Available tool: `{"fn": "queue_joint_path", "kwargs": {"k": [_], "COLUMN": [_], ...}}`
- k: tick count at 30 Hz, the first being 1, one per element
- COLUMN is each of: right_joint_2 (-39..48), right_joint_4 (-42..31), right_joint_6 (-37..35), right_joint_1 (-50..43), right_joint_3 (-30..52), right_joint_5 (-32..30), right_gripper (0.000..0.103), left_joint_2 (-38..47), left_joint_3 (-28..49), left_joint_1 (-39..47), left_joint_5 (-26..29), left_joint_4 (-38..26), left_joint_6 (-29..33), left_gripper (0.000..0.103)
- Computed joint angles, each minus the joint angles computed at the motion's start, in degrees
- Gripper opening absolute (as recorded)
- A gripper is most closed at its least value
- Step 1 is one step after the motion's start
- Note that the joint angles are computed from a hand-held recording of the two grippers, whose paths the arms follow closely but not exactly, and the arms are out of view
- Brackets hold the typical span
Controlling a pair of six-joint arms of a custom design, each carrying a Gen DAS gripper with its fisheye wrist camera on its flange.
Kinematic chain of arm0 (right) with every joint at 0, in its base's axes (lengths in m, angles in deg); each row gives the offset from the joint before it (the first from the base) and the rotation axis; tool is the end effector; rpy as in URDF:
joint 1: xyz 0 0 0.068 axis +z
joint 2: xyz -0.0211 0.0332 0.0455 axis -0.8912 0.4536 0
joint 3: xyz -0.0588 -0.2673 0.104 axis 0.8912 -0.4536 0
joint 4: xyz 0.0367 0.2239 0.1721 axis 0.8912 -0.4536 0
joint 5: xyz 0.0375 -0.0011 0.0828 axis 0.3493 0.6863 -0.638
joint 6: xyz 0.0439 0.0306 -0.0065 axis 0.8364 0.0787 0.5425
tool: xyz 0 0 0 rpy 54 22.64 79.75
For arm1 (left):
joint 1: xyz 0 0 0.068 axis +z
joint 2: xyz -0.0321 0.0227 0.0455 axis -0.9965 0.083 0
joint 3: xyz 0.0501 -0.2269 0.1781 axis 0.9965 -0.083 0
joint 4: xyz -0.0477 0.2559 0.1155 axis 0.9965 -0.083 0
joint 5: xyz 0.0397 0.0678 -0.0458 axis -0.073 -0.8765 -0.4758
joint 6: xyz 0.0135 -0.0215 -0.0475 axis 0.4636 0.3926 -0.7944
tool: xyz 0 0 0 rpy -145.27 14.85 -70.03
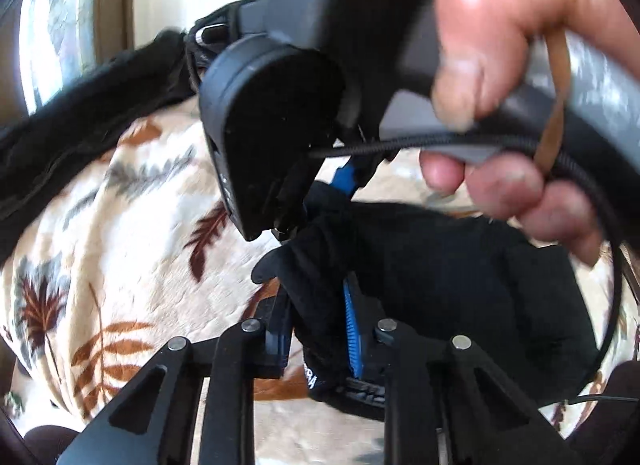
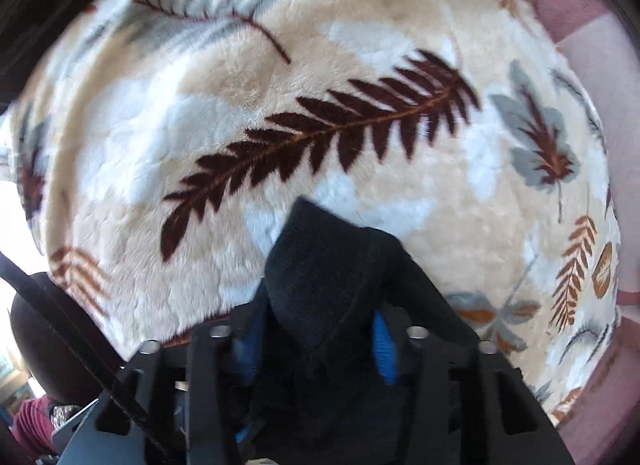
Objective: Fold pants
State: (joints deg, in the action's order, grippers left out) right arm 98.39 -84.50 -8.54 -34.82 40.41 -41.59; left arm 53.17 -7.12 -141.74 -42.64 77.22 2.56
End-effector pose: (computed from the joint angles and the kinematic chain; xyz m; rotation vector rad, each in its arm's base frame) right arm 0.3695 0.1956 0.1589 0.3992 -3.1019 0.1130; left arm 0.1915 -0.2703 0.1613 0.5097 2.2781 -0.3599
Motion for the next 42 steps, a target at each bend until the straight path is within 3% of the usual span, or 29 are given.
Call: {"fn": "queue_joint_path", "kwargs": {"k": [4,9,19,21,23,24,27,30,35,38,39,41,42], "right_joint_2": [-15.40,-33.35,-57.27,-60.70,-63.33,-63.96,-64.56,-64.39,-60.64,-57.68,-59.49,-65.02,-67.13], "right_joint_4": [9.76,13.75,17.66,18.51,18.81,18.81,18.00,15.82,12.62,13.52,15.88,19.14,18.58], "right_joint_6": [1.94,2.25,-2.00,-4.39,-7.44,-9.15,-16.12,-22.74,-34.75,-39.91,-38.49,-34.88,-35.78], "right_joint_1": [-1.87,-6.47,-26.97,-33.68,-40.82,-44.27,-54.53,-61.88,-75.01,-80.74,-81.46,-82.23,-84.93], "right_joint_3": [-15.13,-27.52,-47.64,-51.43,-54.64,-55.94,-59.05,-59.90,-60.16,-60.76,-61.95,-63.96,-64.22], "right_joint_5": [-2.60,-6.18,-17.91,-22.81,-27.30,-29.50,-36.31,-40.31,-45.45,-44.66,-41.60,-34.57,-34.32], "right_gripper": [0.035,0.035,0.033,0.032,0.031,0.030,0.030,0.030,0.030,0.041,0.050,0.054,0.055], "left_joint_2": [-4.02,-5.37,-0.35,-1.54,-2.91,-3.98,-4.97,-7.47,-9.53,-8.54,-8.02,-7.08,-6.81], "left_joint_3": [-2.59,-1.30,8.67,7.70,6.67,5.52,6.35,5.08,4.39,4.88,5.20,5.44,5.55], "left_joint_1": [-5.02,-11.92,-20.05,-21.85,-23.21,-23.72,-26.01,-23.40,-19.71,-19.11,-19.12,-18.79,-18.81], "left_joint_5": [-5.70,-12.25,-10.36,-9.19,-9.32,-9.09,-9.55,-7.79,-5.17,-5.13,-5.44,-5.26,-5.13], "left_joint_4": [3.94,4.89,-3.11,-4.29,-4.97,-4.59,-8.67,-10.15,-13.47,-14.88,-15.28,-15.05,-14.99], "left_joint_6": [2.64,6.22,8.10,8.29,8.92,9.22,6.17,3.65,-0.65,-2.09,-2.46,-2.86,-3.24], "left_gripper": [0.020,0.020,0.017,0.025,0.042,0.044,0.044,0.051,0.051,0.051,0.052,0.054,0.058]}}
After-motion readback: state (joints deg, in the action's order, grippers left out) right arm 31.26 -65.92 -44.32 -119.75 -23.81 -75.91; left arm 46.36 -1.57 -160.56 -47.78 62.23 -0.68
